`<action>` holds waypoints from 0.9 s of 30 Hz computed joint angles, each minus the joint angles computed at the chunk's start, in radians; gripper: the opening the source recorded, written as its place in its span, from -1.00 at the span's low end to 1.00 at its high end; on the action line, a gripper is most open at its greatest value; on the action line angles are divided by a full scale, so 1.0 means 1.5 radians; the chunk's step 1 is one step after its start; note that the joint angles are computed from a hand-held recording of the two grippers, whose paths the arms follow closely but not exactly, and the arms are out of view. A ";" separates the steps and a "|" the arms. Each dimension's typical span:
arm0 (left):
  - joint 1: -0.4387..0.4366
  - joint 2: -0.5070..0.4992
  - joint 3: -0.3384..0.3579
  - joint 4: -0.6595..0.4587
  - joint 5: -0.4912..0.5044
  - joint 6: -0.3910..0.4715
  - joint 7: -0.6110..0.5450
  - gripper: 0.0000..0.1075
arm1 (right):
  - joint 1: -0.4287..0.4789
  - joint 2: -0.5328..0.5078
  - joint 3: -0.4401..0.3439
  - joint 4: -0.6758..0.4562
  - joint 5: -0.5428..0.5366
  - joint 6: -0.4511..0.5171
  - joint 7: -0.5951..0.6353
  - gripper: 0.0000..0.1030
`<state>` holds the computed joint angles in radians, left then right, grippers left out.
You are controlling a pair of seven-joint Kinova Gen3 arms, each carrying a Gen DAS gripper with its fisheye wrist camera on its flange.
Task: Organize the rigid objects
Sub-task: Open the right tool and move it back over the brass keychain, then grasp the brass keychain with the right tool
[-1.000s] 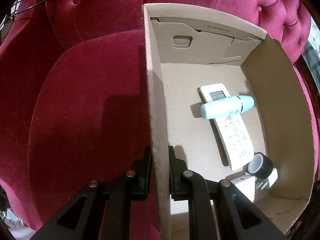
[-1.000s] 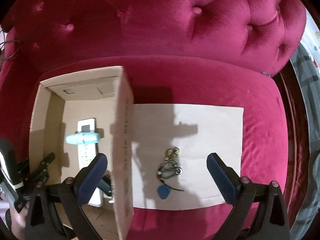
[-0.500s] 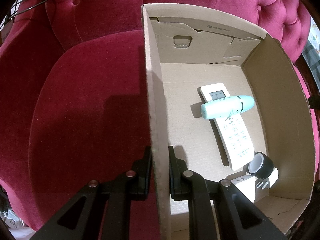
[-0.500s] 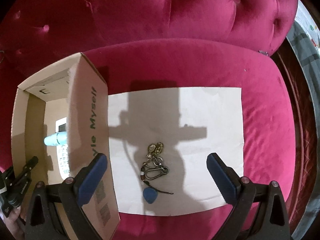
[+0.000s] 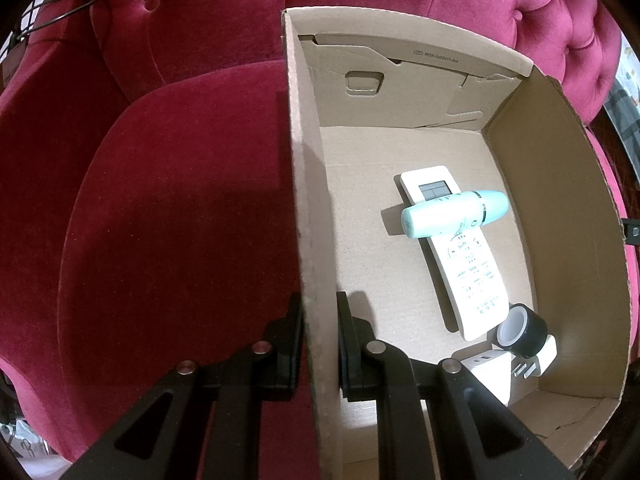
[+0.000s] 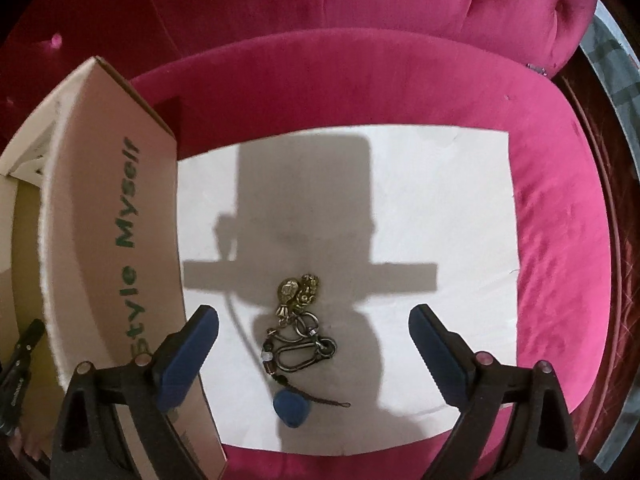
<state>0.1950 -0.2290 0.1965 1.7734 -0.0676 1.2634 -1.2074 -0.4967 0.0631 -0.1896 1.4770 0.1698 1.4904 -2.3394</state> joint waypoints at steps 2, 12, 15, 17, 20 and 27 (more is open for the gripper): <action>0.000 0.001 0.001 -0.001 -0.001 0.001 0.001 -0.72 | 0.001 0.004 0.000 0.008 -0.002 -0.007 -0.002 0.82; 0.001 0.000 0.000 0.000 -0.001 -0.001 0.002 -0.72 | 0.009 0.019 0.008 0.027 -0.032 -0.030 0.003 0.49; 0.001 0.000 0.000 0.001 -0.001 -0.001 0.001 -0.72 | 0.013 0.020 0.011 0.033 -0.044 -0.032 0.003 0.27; 0.001 0.000 0.000 0.001 0.000 -0.001 0.002 -0.72 | 0.014 0.027 0.012 0.030 -0.048 -0.030 0.007 0.10; 0.001 0.000 -0.001 0.001 0.000 -0.001 0.001 -0.72 | 0.007 0.031 0.010 0.027 -0.037 -0.022 0.002 -0.11; 0.001 0.000 0.001 0.000 -0.002 0.000 0.002 -0.72 | -0.006 0.028 0.007 0.020 -0.013 -0.004 0.006 -0.76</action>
<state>0.1962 -0.2289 0.1986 1.7734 -0.0704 1.2633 -1.2042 -0.5050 0.1051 -0.1789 1.5072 0.1507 1.4842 -2.3302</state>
